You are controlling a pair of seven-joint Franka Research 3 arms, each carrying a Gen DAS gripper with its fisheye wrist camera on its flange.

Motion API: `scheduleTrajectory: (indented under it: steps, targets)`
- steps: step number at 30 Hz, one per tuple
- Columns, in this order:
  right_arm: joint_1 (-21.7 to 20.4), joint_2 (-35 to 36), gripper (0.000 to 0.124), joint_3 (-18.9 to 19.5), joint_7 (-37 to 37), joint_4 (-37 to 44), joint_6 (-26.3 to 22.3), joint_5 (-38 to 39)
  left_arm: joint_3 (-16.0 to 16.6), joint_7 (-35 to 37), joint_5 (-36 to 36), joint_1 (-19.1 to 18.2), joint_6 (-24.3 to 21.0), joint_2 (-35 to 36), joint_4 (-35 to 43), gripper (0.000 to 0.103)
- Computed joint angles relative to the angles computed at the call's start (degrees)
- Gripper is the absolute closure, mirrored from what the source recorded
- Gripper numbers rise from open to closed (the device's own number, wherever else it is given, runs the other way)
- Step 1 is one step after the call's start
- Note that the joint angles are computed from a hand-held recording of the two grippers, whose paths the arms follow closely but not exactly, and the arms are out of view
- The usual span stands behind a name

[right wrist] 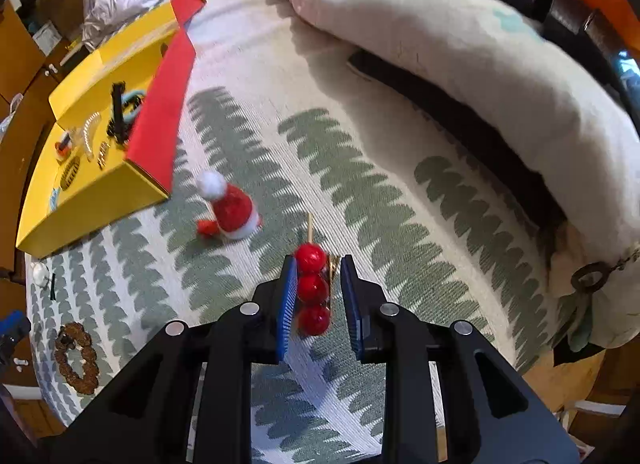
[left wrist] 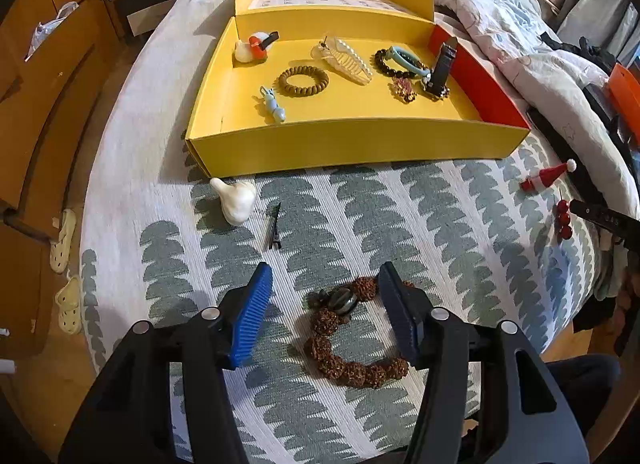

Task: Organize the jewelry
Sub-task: 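Open the left tool to drop the brown bracelet on the bedspread while the right tool holds the hairpin, then open the right tool to drop the red bead hairpin while the left tool moves into the box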

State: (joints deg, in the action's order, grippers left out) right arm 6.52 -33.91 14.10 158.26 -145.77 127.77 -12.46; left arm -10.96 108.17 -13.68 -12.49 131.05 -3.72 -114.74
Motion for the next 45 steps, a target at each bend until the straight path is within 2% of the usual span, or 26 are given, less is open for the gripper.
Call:
scheduleTrajectory:
  steps: [2, 4, 8, 9, 12, 14, 16, 19, 23, 26, 30, 33, 38, 42, 45]
  targets:
    - [-0.61, -1.69, 0.098, 1.08, 1.49, -0.36, 1.37, -1.74, 0.03, -0.39, -0.2, 0.06, 0.27, 0.01, 0.38, 0.045]
    - [-1.18, -3.69, 0.096, 1.92, 2.86, -1.0, 3.03, -3.02, 0.05, -0.11, -0.59, 0.04, 1.41, -0.25, 0.45, 0.033]
    - [-2.42, -5.5, 0.092, 3.05, 4.23, -1.94, 8.33, -4.73, 0.29, 0.94, -2.55, -0.13, 3.17, -0.3, 1.55, 0.025]
    - [-2.68, -5.17, 0.089, 3.33, 4.14, -1.61, 9.2, -4.9, 0.39, 1.39, -3.34, -0.11, 3.25, -0.04, 2.06, 0.021]
    - [-3.07, -3.45, 0.072, 4.28, 2.85, 0.22, 10.8, -5.88, 0.45, 2.63, -4.8, 0.15, 4.67, 1.04, 3.25, 0.019]
    - [-3.7, -1.88, 0.066, 5.31, 2.76, 1.75, 12.45, -7.46, 0.29, 1.55, -3.97, 0.52, 5.38, 2.72, 4.68, 0.018]
    - [-3.82, 0.19, 0.063, 5.43, 2.5, 3.11, 15.17, -8.28, -0.03, -1.68, -2.39, 0.97, 2.6, 6.32, 9.11, 0.018]
    - [-3.42, 5.35, 0.063, 4.25, 0.94, 5.88, 20.94, -8.12, -1.03, -1.59, -4.4, 1.92, -1.67, 10.11, 14.52, 0.018]
    - [-3.18, 14.81, 0.062, 3.13, -1.44, 13.99, 23.8, -9.33, -2.46, -5.98, -1.45, 1.67, -6.89, 17.16, 24.46, 0.018]
    - [-0.49, 21.88, 0.062, 0.19, -4.9, 20.26, 25.43, -8.07, -3.07, -10.18, 1.41, 1.31, -10.32, 22.67, 31.66, 0.018]
    - [2.93, 30.25, 0.062, -2.97, -9.97, 30.09, 19.86, -6.8, -3.17, -15.23, 5.12, 0.44, -14.78, 29.66, 40.81, 0.018]
    - [4.63, 34.31, 0.062, -5.19, -9.2, 35.94, 14.21, -8.27, -3.63, -16.43, 7.14, -0.09, -17.69, 33.47, 45.92, 0.018]
    - [6.81, 35.95, 0.063, -9.24, -15.17, 35.95, 14.86, 1.63, -4.11, -17.31, 8.17, -0.6, -21.16, 38.22, 52.35, 0.018]
    - [8.55, 38.46, 0.063, -10.78, -16.66, 37.9, 11.08, 2.0, -3.4, -18.09, 10.73, -2.49, -24.51, 43.45, 60.41, 0.018]
    - [9.08, 39.24, 0.063, -11.53, -17.42, 37.74, 10.34, 3.11, -3.24, -18.17, 11.43, -3.19, -27.05, 46.87, 65.65, 0.018]
